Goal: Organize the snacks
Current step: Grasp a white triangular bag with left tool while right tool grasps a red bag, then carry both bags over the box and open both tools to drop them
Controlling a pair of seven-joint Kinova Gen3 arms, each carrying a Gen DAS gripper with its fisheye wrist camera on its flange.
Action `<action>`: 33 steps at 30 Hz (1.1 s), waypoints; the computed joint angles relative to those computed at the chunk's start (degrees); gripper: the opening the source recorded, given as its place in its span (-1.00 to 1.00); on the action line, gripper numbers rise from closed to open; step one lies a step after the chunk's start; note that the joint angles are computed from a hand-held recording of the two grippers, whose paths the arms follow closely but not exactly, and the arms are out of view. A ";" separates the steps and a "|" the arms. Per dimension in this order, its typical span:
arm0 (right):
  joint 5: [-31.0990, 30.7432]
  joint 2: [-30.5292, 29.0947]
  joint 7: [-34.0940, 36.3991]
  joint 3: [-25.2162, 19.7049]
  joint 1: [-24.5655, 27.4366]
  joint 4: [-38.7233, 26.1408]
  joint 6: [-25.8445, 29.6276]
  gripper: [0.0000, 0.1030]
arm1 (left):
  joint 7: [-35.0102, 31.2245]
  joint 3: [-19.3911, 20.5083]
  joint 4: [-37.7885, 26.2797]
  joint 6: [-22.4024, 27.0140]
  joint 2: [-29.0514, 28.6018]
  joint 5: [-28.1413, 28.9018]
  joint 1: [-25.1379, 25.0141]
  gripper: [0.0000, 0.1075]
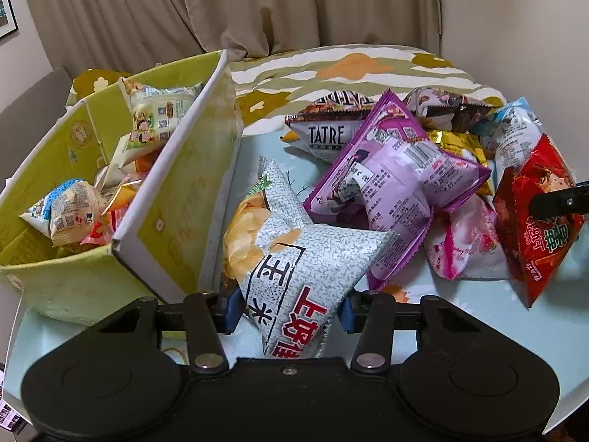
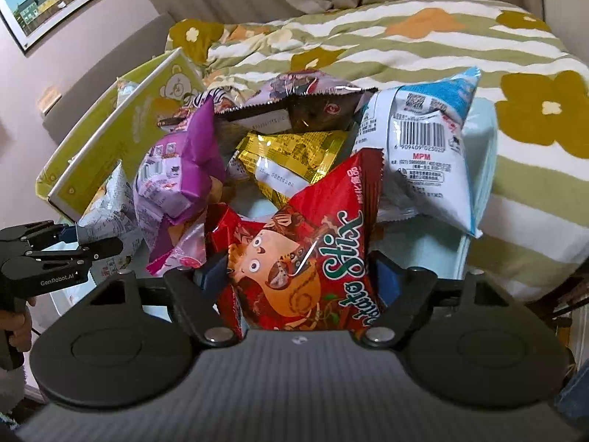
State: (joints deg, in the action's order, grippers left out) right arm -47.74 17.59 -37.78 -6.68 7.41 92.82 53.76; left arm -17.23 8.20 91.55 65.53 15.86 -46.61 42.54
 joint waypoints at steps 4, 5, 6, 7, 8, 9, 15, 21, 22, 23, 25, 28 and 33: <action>-1.95 -2.70 -0.64 0.42 0.41 2.02 -0.85 0.79 | 0.21 0.40 0.01 0.40 -1.29 -0.92 0.53 -0.03; -2.53 -3.42 -0.66 0.63 0.54 2.45 -0.82 0.78 | 0.40 0.57 0.02 0.58 -1.69 -1.27 0.70 -0.03; -2.89 -3.99 -0.90 0.90 0.50 2.62 -0.66 0.78 | 0.63 0.79 0.04 0.71 -2.16 -1.59 0.84 -0.03; -3.13 -4.76 -1.42 1.19 0.29 2.86 -0.84 0.78 | 0.90 1.03 0.02 0.84 -2.70 -1.93 0.96 -0.03; -3.22 -5.57 -2.01 1.48 0.00 2.97 -0.95 0.78 | 1.23 1.32 0.03 1.01 -3.36 -2.35 1.12 -0.03; -3.31 -6.13 -2.27 1.85 -0.03 2.81 -0.50 0.77 | 1.49 1.65 -0.03 1.24 -3.98 -2.78 1.21 -0.03; -4.61 -10.03 -5.59 3.27 -2.01 1.53 0.45 0.77 | 3.20 4.28 -0.43 3.43 -8.58 -6.83 1.25 -0.03; -3.48 -12.23 -12.52 2.45 -7.57 -1.70 -2.21 0.77 | 2.10 6.46 0.99 2.70 -14.57 -10.20 -3.06 -0.03; -3.77 -12.41 -13.18 2.15 -8.47 -1.98 -3.00 0.77 | 1.68 6.51 1.49 1.90 -15.86 -10.58 -4.35 -0.03; -3.90 -12.51 -14.11 1.64 -9.68 -2.34 -4.18 0.77 | 0.56 6.68 1.62 1.64 -16.62 -10.96 -5.54 -0.03; -3.27 -12.38 -16.79 0.71 -12.16 -3.67 -6.20 0.77 | -2.02 6.70 2.04 1.00 -17.90 -11.91 -8.12 -0.03; -0.95 -11.34 -21.30 -1.18 -15.67 -6.40 -9.00 0.77 | -6.76 5.27 2.69 -2.70 -20.09 -10.07 -12.64 -0.03; 8.37 -8.15 -32.95 1.32 -28.13 -12.81 -13.73 0.77 | -17.65 -0.69 3.58 -11.97 -22.31 -4.12 -19.31 -0.03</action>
